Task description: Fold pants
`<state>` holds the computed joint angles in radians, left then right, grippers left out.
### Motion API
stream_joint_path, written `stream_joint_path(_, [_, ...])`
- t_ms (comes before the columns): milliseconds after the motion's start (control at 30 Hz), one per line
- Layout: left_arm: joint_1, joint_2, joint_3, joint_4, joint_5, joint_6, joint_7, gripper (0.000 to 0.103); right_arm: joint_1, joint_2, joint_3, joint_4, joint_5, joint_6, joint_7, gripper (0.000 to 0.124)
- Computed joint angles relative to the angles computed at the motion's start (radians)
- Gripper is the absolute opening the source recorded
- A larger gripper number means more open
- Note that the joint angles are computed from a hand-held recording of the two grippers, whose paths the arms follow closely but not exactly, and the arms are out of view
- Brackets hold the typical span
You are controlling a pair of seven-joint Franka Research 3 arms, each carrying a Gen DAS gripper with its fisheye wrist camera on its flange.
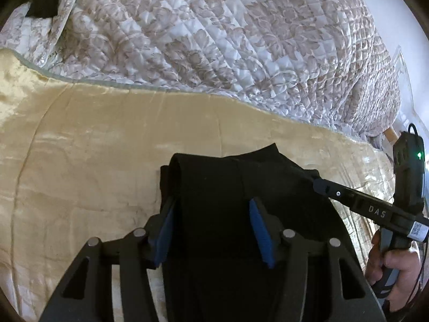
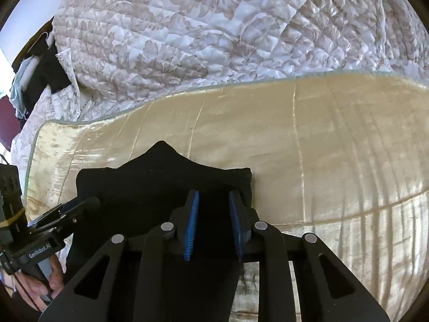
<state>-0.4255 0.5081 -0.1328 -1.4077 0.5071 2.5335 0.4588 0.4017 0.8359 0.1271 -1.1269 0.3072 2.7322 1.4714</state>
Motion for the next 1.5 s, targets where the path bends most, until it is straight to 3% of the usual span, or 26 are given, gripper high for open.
stream_joint_path(100, [-0.021,-0.043,0.022,-0.039,0.035,-0.028,-0.069,0.056,0.007,-0.078,-0.02,-0.123,-0.006,0.053,0.023,0.022])
stream_joint_path(200, [-0.015,-0.11,0.015,-0.132,0.067,0.022,-0.126,0.055,-0.07,-0.151,0.093,-0.249,0.073,0.101,-0.1,0.022])
stream_joint_path(367, [-0.022,-0.199,-0.004,-0.249,0.175,0.087,-0.168,0.055,-0.099,-0.258,0.162,-0.424,0.152,0.163,-0.268,0.024])
stream_joint_path(467, [-0.015,-0.207,-0.036,-0.27,0.172,0.057,-0.129,0.054,-0.053,-0.276,0.118,-0.46,0.129,0.137,-0.292,0.028])
stream_joint_path(533, [-0.001,-0.197,-0.058,-0.284,0.122,0.042,-0.089,0.052,0.004,-0.3,0.066,-0.511,0.077,0.212,-0.301,0.028])
stream_joint_path(600, [-0.004,-0.207,-0.05,-0.302,0.137,0.063,-0.11,0.052,0.032,-0.309,0.033,-0.512,0.043,0.203,-0.273,0.028])
stream_joint_path(700, [-0.018,-0.21,-0.04,-0.283,0.168,0.025,-0.133,0.05,-0.025,-0.308,0.099,-0.495,0.098,0.183,-0.303,0.028])
stream_joint_path(767, [-0.021,-0.211,-0.039,-0.278,0.187,0.022,-0.148,0.049,-0.043,-0.313,0.125,-0.502,0.132,0.218,-0.334,0.028])
stream_joint_path(867, [-0.022,-0.199,-0.04,-0.259,0.203,0.019,-0.157,0.043,-0.026,-0.312,0.109,-0.491,0.133,0.228,-0.32,0.028])
stream_joint_path(967, [-0.02,-0.171,-0.049,-0.222,0.184,0.0,-0.121,0.039,0.037,-0.272,0.019,-0.406,0.032,0.094,-0.194,0.028])
stream_joint_path(1000, [-0.022,-0.157,-0.051,-0.201,0.168,-0.028,-0.103,0.039,0.051,-0.269,0.002,-0.4,0.039,0.094,-0.199,0.028])
stream_joint_path(1100, [-0.023,-0.157,-0.046,-0.199,0.152,-0.024,-0.106,0.039,0.001,-0.278,0.066,-0.409,0.083,0.124,-0.231,0.028])
stream_joint_path(1267, [-0.028,-0.165,-0.035,-0.195,0.174,-0.01,-0.131,0.039,0.03,-0.271,0.027,-0.41,0.056,0.188,-0.17,0.028])
stream_joint_path(1333, [-0.027,-0.146,-0.032,-0.163,0.172,-0.013,-0.13,0.039,0.011,-0.236,0.043,-0.349,0.073,0.164,-0.156,0.028])
stream_joint_path(1500, [-0.022,-0.067,-0.032,-0.047,0.129,-0.004,-0.051,0.039,0.052,-0.129,-0.016,-0.163,0.005,0.104,-0.075,0.025])
